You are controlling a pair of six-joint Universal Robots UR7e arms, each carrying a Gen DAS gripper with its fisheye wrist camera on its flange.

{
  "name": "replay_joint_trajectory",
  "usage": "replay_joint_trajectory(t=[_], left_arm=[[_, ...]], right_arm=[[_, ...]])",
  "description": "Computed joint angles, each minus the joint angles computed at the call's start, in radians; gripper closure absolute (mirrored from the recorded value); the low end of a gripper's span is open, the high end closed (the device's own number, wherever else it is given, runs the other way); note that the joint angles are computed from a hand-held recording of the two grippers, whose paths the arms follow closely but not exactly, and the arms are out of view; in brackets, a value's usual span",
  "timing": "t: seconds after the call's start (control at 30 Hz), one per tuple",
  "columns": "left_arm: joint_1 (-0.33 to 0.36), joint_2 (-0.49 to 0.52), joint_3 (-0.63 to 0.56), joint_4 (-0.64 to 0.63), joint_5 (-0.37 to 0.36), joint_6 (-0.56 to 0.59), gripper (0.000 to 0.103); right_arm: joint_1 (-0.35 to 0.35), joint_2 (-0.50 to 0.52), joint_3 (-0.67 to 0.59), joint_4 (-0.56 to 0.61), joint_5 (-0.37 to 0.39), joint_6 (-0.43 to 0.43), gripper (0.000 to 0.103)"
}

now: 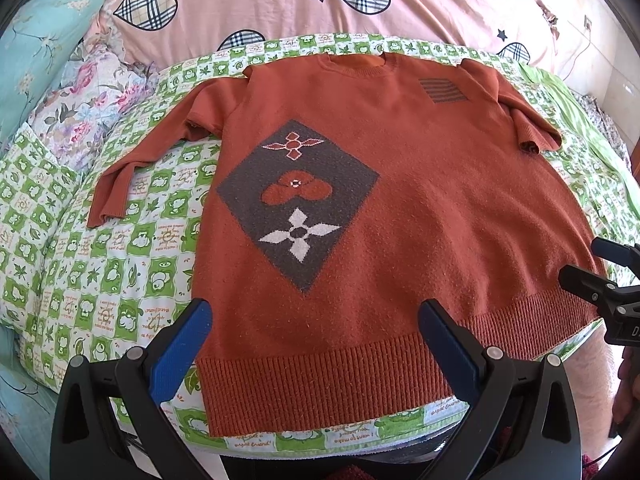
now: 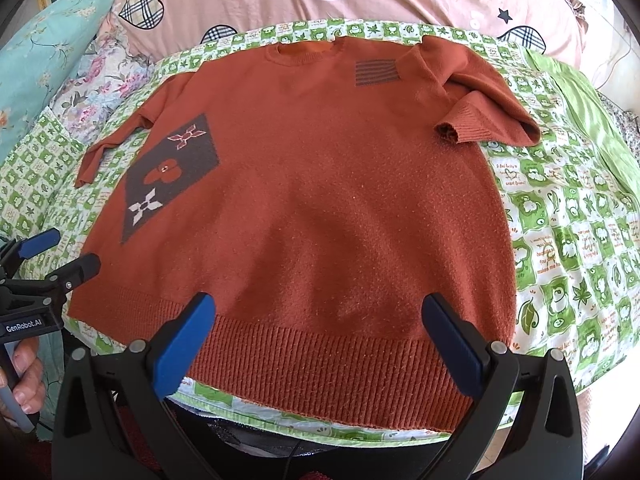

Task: Fold small clothes

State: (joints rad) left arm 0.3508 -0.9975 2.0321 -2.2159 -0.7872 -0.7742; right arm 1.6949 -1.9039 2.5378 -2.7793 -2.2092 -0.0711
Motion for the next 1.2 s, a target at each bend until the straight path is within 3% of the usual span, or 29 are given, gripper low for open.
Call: replay_joint_trajectory(t=[0.43, 0.5, 0.73, 0.9, 1.1, 1.2], left_arm=[[-0.004, 0.004, 0.034, -0.117, 0.028, 0.038, 0.000], [0.002, 0.000, 0.014, -0.057, -0.002, 0.018, 0.000], [0.006, 0.009, -0.002, -0.029, 0.021, 0.028, 0.000], [0.015, 0.015, -0.015, -0.019, 0.015, 0.032, 0.000], [0.017, 0.034, -0.012, -0.048, 0.079, 0.054, 0.000], [0.028, 0.038, -0.009, -0.094, 0.076, 0.082, 0.000]], right_arm=[[-0.003, -0.006, 0.000, 0.001, 0.007, -0.006, 0.000], [-0.005, -0.007, 0.001, -0.008, 0.010, -0.009, 0.000], [0.001, -0.011, 0.000, -0.030, 0.002, -0.022, 0.000], [-0.018, -0.014, -0.004, -0.024, 0.023, -0.023, 0.000], [-0.051, -0.027, -0.001, -0.035, 0.059, -0.030, 0.000], [-0.086, -0.047, -0.001, -0.041, 0.103, -0.039, 0.002]])
